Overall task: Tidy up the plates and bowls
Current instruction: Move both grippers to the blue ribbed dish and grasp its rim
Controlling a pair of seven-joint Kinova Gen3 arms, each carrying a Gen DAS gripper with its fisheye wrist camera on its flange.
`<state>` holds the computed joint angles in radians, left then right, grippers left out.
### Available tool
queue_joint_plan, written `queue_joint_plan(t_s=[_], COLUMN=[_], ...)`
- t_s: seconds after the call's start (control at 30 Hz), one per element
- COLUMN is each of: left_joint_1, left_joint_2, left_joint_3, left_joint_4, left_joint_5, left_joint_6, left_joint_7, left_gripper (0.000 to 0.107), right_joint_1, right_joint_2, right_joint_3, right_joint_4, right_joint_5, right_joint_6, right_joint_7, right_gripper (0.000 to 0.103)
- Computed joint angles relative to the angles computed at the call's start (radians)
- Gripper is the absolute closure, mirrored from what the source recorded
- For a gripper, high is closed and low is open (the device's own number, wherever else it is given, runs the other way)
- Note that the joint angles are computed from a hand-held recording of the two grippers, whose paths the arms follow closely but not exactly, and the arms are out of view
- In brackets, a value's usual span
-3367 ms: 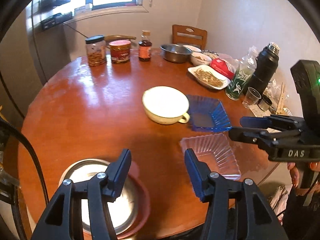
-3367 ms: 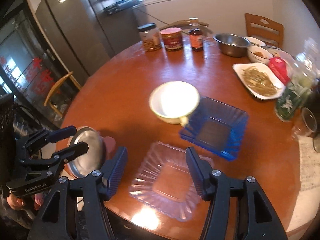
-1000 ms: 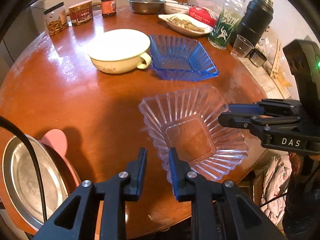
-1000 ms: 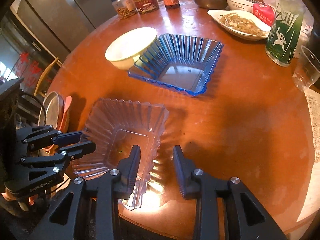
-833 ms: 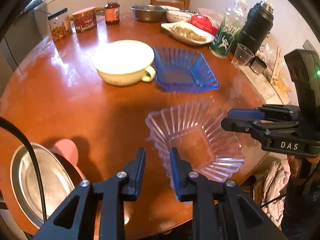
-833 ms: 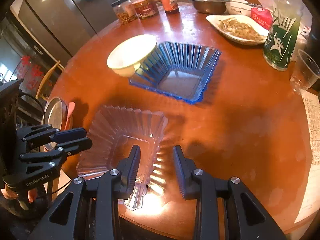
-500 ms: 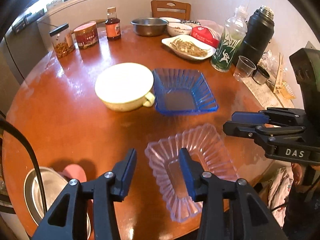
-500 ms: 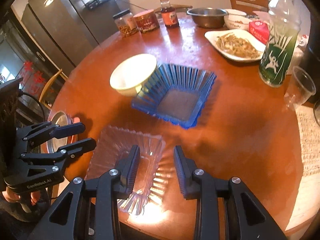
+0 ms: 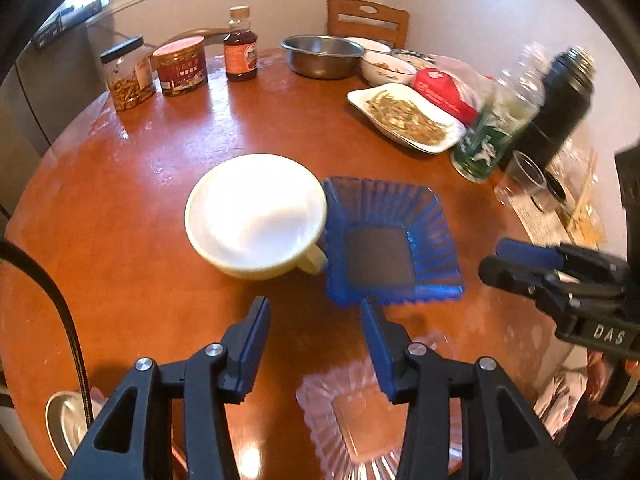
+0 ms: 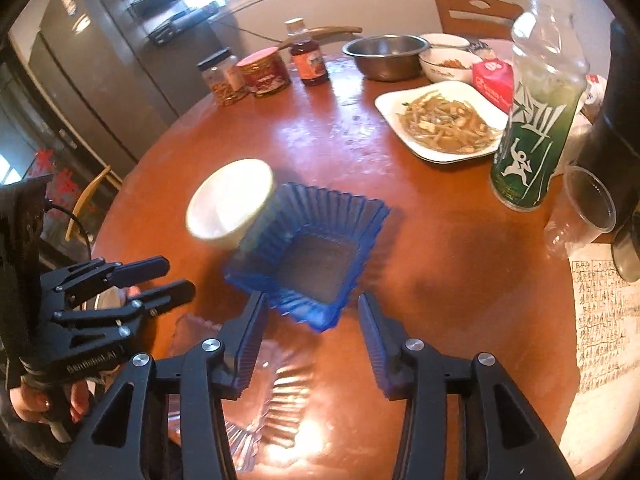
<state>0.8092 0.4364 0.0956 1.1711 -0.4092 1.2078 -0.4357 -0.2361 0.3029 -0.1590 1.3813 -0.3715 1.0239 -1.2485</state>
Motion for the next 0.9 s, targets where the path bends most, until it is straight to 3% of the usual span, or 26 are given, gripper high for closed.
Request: queue_joint_plan(t_s=[0.33,0.9], left_joint_1=[-0.068,-0.105], left_joint_2=[0.034,0.052], left_joint_3=[-0.001,0.002], left_joint_4=[-0.02,-0.002], left_joint_5=[0.079,0.167], left_joint_6=[-0.049,-0.108], left_joint_7=[-0.061,-0.122], left_gripper=[0.061,0.061], right_joint_1=[0.007,-0.003], right_joint_2=[0.081,0.112], right_joint_3=[0.008,0.002], right_joint_4=[-0.077,-0.102], right_joint_5=[0.022,0.044], right_joint_6=[0.039,0.052], right_joint_7=[-0.034,-0.049], right_gripper=[0.055,0.055])
